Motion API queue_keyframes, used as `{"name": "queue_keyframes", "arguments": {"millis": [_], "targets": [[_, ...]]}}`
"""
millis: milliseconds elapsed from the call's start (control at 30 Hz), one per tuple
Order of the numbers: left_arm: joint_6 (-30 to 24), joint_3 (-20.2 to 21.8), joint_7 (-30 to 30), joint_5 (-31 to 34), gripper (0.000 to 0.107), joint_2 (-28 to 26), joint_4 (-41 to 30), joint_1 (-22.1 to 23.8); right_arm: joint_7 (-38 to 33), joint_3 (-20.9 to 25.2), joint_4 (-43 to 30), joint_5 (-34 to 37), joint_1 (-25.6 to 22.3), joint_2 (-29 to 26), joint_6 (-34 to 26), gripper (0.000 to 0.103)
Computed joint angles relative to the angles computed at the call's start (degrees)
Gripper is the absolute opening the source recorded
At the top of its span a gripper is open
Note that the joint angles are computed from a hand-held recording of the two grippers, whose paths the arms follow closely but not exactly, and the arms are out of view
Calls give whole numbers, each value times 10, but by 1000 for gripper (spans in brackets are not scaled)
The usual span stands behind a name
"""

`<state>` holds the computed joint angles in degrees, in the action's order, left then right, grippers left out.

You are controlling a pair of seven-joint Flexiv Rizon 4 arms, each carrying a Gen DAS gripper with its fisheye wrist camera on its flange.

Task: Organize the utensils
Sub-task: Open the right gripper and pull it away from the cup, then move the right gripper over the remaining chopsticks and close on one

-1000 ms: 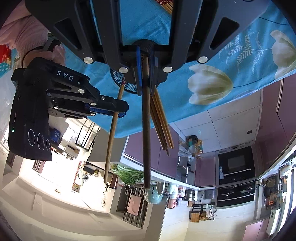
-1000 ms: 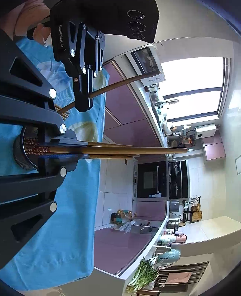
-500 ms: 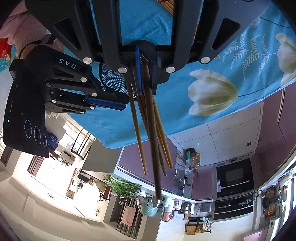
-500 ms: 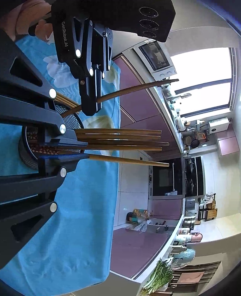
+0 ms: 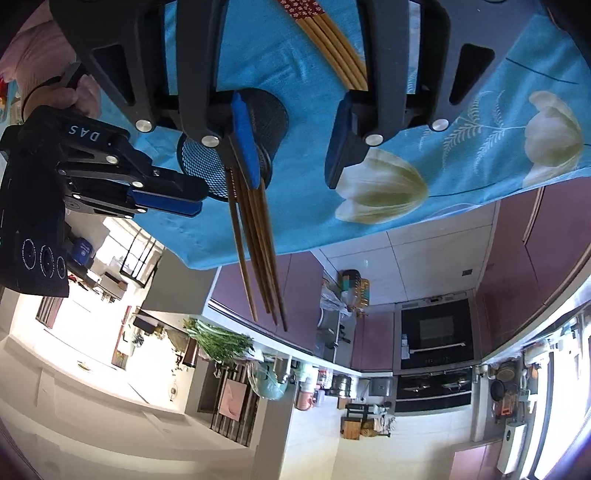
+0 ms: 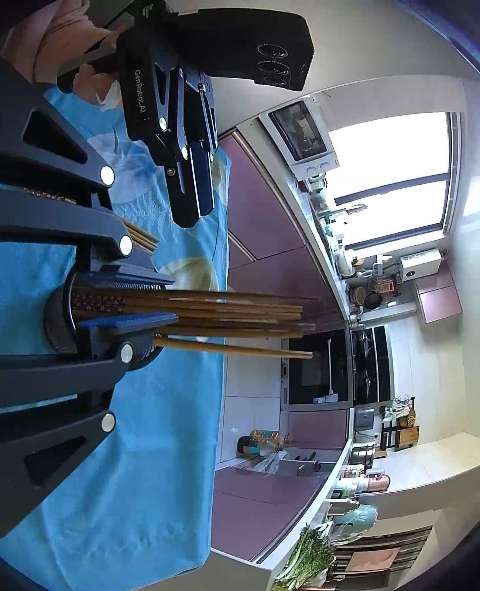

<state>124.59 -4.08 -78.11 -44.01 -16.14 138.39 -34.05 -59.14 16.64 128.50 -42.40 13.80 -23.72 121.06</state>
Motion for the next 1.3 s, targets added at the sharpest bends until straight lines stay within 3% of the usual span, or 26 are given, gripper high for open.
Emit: {"name": "queue_keyframes", "arguments": {"millis": [67, 267, 500, 700, 767, 933, 1300], "targets": [[36, 4, 13, -45, 39, 8, 22, -28, 0, 8, 9, -18, -8, 3, 14, 23], [138, -33, 28, -173, 59, 17, 84, -65, 12, 10, 35, -79, -8, 1, 40, 38], [197, -72, 1, -277, 76, -1, 129, -92, 25, 11, 39, -85, 25, -34, -10, 43], [186, -82, -23, -300, 79, -24, 136, -97, 6, 26, 33, -37, 48, -55, -54, 43], [184, -83, -21, -313, 81, -30, 136, -101, -18, 17, 36, 4, 75, -50, -63, 43], [192, -89, -5, -347, 91, -49, 124, -113, -35, 34, 30, 34, 73, -54, -86, 43], [180, -91, 2, -350, 91, -62, 119, -108, -84, 24, 25, 119, 119, -47, -109, 43]]}}
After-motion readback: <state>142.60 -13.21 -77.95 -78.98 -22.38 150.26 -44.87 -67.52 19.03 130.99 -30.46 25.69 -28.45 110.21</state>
